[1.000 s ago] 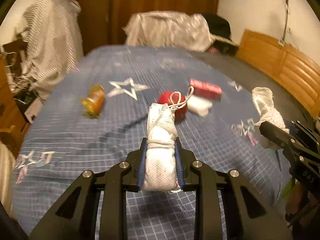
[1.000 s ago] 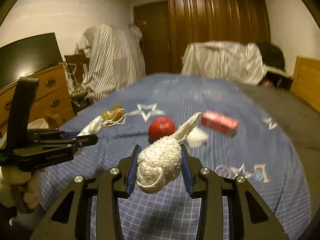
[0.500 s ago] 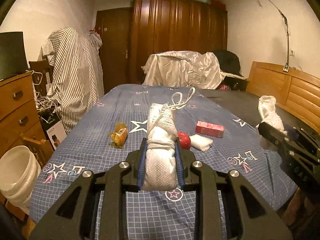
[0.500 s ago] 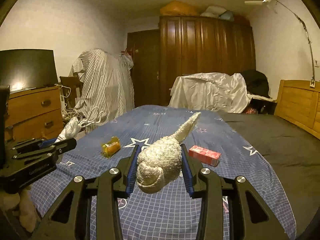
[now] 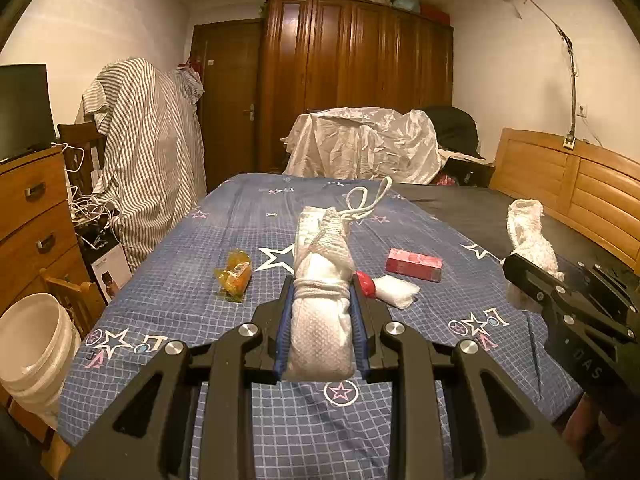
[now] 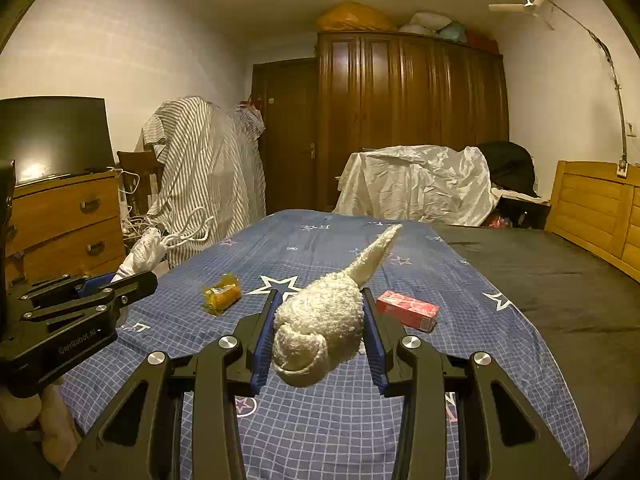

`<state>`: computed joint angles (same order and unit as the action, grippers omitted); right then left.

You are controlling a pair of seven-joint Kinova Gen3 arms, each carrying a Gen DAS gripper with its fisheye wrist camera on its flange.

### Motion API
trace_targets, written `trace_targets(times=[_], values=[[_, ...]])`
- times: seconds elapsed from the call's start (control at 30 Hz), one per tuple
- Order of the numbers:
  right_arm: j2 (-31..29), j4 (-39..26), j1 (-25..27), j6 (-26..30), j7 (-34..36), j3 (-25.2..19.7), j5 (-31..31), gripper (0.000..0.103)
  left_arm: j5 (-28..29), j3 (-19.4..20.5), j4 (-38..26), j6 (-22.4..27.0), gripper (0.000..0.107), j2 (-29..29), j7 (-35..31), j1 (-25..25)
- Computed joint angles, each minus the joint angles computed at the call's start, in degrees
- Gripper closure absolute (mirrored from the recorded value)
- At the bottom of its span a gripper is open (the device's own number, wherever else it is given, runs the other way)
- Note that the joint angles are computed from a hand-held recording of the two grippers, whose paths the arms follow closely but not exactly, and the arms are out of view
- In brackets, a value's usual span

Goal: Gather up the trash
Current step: 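Carry the white sock and knotted cloth over the white bucket with both tools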

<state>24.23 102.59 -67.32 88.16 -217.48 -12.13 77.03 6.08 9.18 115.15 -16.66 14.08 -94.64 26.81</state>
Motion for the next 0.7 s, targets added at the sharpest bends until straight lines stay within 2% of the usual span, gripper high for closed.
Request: trace_targets(times=[0.17, 0.4, 0.7], values=[[0.1, -1.3, 1.9, -3.4, 2.4, 0.5, 2.2, 0.063, 0.0, -0.7, -0.4, 0.3, 0.084, -0.4, 0.2, -1.2], [2.4, -7.5, 5.0, -12.9, 8.6, 2.6, 6.9, 0.063, 2.1, -3.5, -1.3, 2.2, 0.084, -1.4, -0.6, -3.5], [9.3, -24.3, 6.5, -27.3, 21.9, 7.2, 7.6, 0.063, 4.9, -7.8, -1.9, 4.5, 0.083, -3.0, -3.0, -8.3]])
